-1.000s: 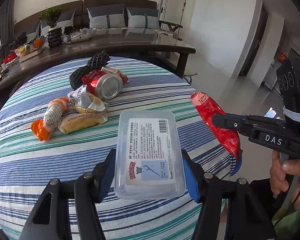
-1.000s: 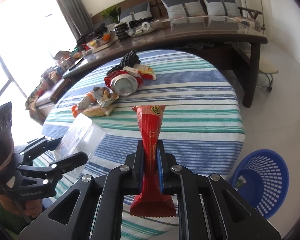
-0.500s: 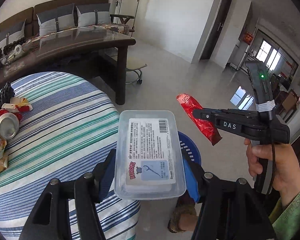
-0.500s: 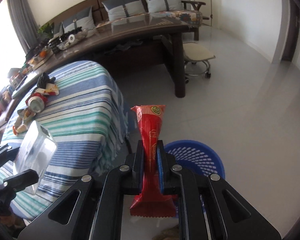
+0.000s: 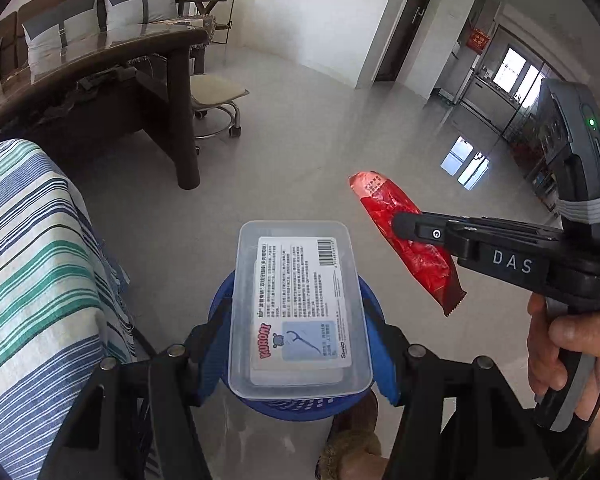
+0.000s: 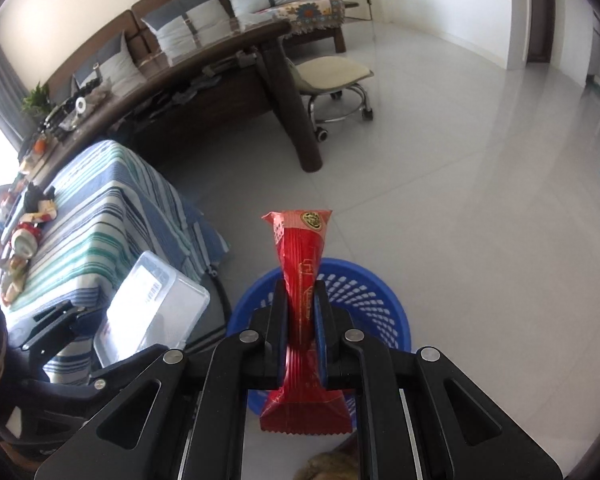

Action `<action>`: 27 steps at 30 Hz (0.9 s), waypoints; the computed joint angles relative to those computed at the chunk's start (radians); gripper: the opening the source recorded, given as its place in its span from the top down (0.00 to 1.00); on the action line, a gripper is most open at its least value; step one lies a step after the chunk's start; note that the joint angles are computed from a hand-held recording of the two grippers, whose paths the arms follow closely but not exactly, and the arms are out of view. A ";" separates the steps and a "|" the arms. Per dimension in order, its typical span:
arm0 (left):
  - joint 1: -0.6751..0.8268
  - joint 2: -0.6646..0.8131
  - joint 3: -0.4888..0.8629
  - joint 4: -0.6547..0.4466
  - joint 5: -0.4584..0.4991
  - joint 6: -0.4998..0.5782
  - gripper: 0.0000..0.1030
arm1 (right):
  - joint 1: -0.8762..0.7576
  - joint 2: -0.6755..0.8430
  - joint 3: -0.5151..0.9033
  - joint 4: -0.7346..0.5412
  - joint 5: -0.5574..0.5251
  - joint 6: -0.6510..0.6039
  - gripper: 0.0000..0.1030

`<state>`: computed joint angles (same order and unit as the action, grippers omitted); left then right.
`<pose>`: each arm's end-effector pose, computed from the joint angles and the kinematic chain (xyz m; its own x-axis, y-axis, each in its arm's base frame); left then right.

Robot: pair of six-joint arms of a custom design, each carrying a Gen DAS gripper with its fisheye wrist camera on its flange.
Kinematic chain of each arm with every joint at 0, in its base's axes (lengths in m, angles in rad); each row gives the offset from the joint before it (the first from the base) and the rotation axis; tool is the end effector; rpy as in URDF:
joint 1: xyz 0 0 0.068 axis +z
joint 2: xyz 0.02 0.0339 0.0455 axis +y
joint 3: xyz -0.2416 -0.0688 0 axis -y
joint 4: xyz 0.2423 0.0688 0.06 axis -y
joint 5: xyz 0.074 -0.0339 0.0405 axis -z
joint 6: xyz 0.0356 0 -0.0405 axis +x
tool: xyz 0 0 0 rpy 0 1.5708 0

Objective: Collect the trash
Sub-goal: 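Open both tools to drop the box and wrapper into the wastebasket, then grasp the orange-and-white wrapped bundle with the left tool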

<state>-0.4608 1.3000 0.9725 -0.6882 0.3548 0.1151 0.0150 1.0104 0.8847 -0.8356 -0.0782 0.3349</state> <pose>0.2280 -0.1270 0.2339 -0.6895 0.4625 -0.5574 0.6645 0.7101 -0.2328 0.2021 0.0058 0.2575 -0.7939 0.3158 -0.5196 0.2131 0.9449 0.2486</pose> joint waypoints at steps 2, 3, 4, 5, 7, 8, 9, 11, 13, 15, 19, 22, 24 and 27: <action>-0.021 0.033 -0.004 0.038 -0.002 -0.011 0.39 | -0.027 0.010 -0.003 0.013 -0.013 -0.006 0.90; -0.026 0.048 -0.010 0.066 0.008 -0.016 0.39 | -0.036 0.017 -0.004 0.024 -0.019 -0.004 0.86; -0.024 0.066 -0.013 0.088 0.020 -0.016 0.37 | -0.040 0.021 -0.006 0.034 -0.017 0.006 0.85; -0.023 0.090 -0.007 0.100 0.029 -0.021 0.32 | -0.046 0.026 -0.005 0.040 -0.016 0.013 0.78; -0.021 0.127 0.004 0.121 0.028 -0.045 0.31 | -0.073 0.028 -0.002 0.042 -0.028 0.015 0.60; -0.018 0.133 0.006 0.127 0.024 -0.059 0.32 | -0.084 0.024 0.002 0.039 -0.030 0.017 0.57; -0.013 0.119 0.000 0.128 0.023 -0.071 0.31 | -0.088 0.015 0.006 0.033 -0.030 0.015 0.57; 0.002 0.094 -0.004 0.124 0.033 -0.072 0.32 | -0.082 -0.008 0.017 0.026 -0.004 0.013 0.53; 0.011 0.038 -0.011 0.097 0.024 -0.054 0.31 | -0.073 -0.031 0.028 0.027 0.032 0.018 0.44; 0.029 -0.038 -0.018 0.054 0.024 -0.019 0.32 | -0.050 -0.052 0.038 0.030 0.074 0.031 0.33; 0.124 -0.200 -0.021 -0.092 0.058 0.088 0.31 | 0.046 -0.071 0.064 0.030 0.198 0.075 0.11; 0.269 -0.301 -0.029 -0.227 0.107 0.206 0.31 | 0.170 -0.065 0.092 0.023 0.320 0.116 0.05; 0.427 -0.338 -0.033 -0.328 0.167 0.333 0.31 | 0.271 -0.059 0.109 0.019 0.387 0.142 0.04; 0.730 -0.338 -0.021 -0.477 0.249 0.591 0.31 | 0.452 -0.028 0.131 0.029 0.476 0.193 0.03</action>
